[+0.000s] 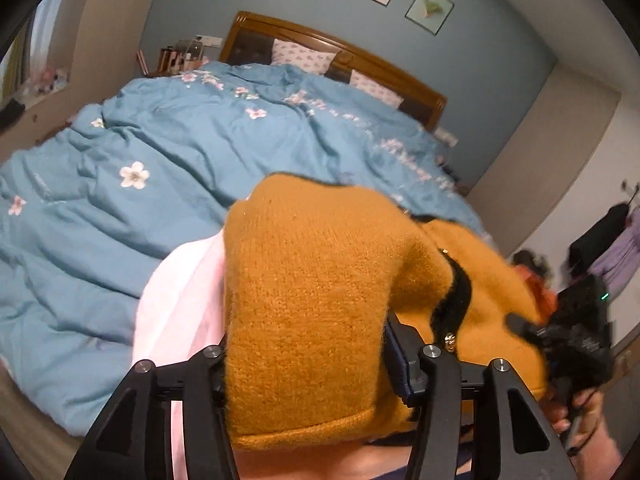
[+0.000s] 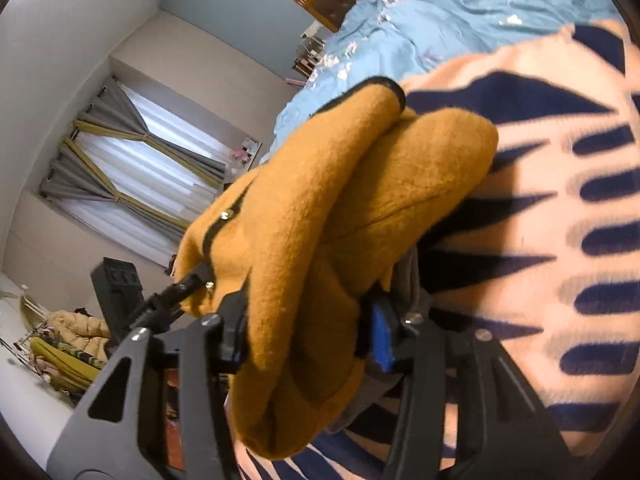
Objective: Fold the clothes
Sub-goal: 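Carry the sweater bundle with the left tool onto the grey folded cardigan, then release the sweater bundle with the left tool and withdraw both tools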
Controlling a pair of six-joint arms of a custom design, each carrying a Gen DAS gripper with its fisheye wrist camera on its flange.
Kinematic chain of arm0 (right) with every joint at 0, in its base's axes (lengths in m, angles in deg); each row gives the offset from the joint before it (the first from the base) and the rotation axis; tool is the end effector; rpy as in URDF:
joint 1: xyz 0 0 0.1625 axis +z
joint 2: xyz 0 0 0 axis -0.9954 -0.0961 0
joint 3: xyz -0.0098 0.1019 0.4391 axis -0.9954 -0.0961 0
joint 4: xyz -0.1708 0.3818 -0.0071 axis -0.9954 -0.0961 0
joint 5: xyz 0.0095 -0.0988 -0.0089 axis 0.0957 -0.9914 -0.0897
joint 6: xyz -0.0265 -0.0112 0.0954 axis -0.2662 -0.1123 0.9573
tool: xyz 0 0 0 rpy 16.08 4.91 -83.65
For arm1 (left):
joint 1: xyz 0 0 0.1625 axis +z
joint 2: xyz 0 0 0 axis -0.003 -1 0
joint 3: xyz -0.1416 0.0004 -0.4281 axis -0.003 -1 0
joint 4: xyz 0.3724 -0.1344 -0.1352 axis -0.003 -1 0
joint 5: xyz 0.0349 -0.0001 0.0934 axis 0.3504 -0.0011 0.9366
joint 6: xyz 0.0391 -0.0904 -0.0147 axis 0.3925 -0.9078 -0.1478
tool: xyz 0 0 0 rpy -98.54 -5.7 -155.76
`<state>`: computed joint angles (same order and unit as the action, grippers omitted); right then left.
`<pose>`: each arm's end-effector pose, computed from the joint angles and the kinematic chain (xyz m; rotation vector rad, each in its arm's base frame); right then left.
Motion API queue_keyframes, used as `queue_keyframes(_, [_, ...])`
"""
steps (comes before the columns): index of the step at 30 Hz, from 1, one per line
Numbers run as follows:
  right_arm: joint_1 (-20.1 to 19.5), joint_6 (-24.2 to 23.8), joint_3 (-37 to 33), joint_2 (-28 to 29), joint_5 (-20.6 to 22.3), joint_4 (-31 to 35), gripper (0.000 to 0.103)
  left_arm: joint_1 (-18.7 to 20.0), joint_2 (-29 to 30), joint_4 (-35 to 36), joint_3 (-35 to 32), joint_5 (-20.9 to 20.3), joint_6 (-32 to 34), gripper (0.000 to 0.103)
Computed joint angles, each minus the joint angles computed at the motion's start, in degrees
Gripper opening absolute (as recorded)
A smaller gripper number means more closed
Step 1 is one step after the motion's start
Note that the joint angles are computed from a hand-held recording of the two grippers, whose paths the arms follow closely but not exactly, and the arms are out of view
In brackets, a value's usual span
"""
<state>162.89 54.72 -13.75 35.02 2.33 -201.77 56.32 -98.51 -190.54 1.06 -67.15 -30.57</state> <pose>-0.0018 -0.8277 0.2286 -0.5899 2.8078 -0.3112 -0.2205 -0.7005 0.0235 -0.0285 2.4232 -1.2144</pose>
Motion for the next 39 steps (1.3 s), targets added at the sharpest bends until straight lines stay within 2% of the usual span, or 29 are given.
queue_keyframes(3, [0.1, 0.1, 1.0, -0.9, -0.7, -0.4, 0.062, -0.6, 0.8, -0.6, 0.1, 2.2, 0.3, 0.062])
queue_keyframes(7, [1.1, -3.8, 3.4, -2.7, -3.9, -3.8, 0.063, -1.4, 0.4, -1.7, 1.4, 4.4, -0.9, 0.07])
queue_keyframes(9, [1.2, -5.7, 5.0, -3.9, -4.5, -5.6, 0.063, -2.3, 0.6, -4.1, 2.3, 6.6, 0.3, 0.07])
queue_keyframes(11, [1.4, -8.9, 8.2, -5.9, -5.3, -9.5, 0.063, -3.1, 1.1, -4.8, 2.3, 9.1, 1.7, 0.071])
queue_keyframes(12, [1.4, -10.7, 10.3, -7.1, -5.6, -12.0, 0.063, -3.7, 1.4, -5.0, 2.5, 10.7, 1.9, 0.074])
queue_keyframes(13, [1.5, -12.6, 12.4, -8.3, -5.8, -14.6, 0.063, -4.3, 1.6, -5.9, 2.9, 11.9, 2.1, 0.08])
queue_keyframes(15, [1.6, -16.4, 17.0, -10.7, -6.5, -20.7, 0.064, -5.6, 2.2, -8.6, 3.8, 14.3, 2.8, 0.083])
queue_keyframes(16, [1.6, -18.6, 19.6, -11.9, -6.4, -24.0, 0.07, -6.2, 2.4, -9.2, 4.0, 15.2, 3.0, 0.083])
queue_keyframes(17, [1.6, -21.1, 22.1, -13.0, -6.2, -27.3, 0.079, -6.8, 2.7, -9.3, 4.3, 16.3, 2.9, 0.086])
queue_keyframes(21, [2.0, -31.6, 30.4, -15.5, -5.5, -40.0, 0.081, -8.9, 4.1, -9.0, 4.8, 20.9, 1.5, 0.102])
queue_keyframes(24, [2.5, -35.6, 32.5, -15.5, -6.2, -41.3, 0.081, -10.0, 4.8, -7.9, 5.5, 22.5, -0.9, 0.103])
queue_keyframes(27, [2.7, -37.6, 33.7, -14.8, -7.4, -43.8, 0.079, -10.6, 4.8, -5.5, 6.5, 22.1, -3.8, 0.103])
queue_keyframes(29, [2.7, -38.3, 33.7, -13.9, -8.5, -44.7, 0.073, -11.1, 5.0, -4.0, 6.6, 21.9, -4.5, 0.103])
queue_keyframes(34, [2.2, -37.0, 32.2, -12.3, -11.5, -43.8, 0.068, -11.8, 5.8, -0.7, 6.2, 21.5, -6.5, 0.103])
queue_keyframes(39, [1.2, -35.1, 32.2, -13.7, -9.9, -40.7, 0.068, -12.6, 6.9, 2.0, 5.3, 22.9, -8.5, 0.103])
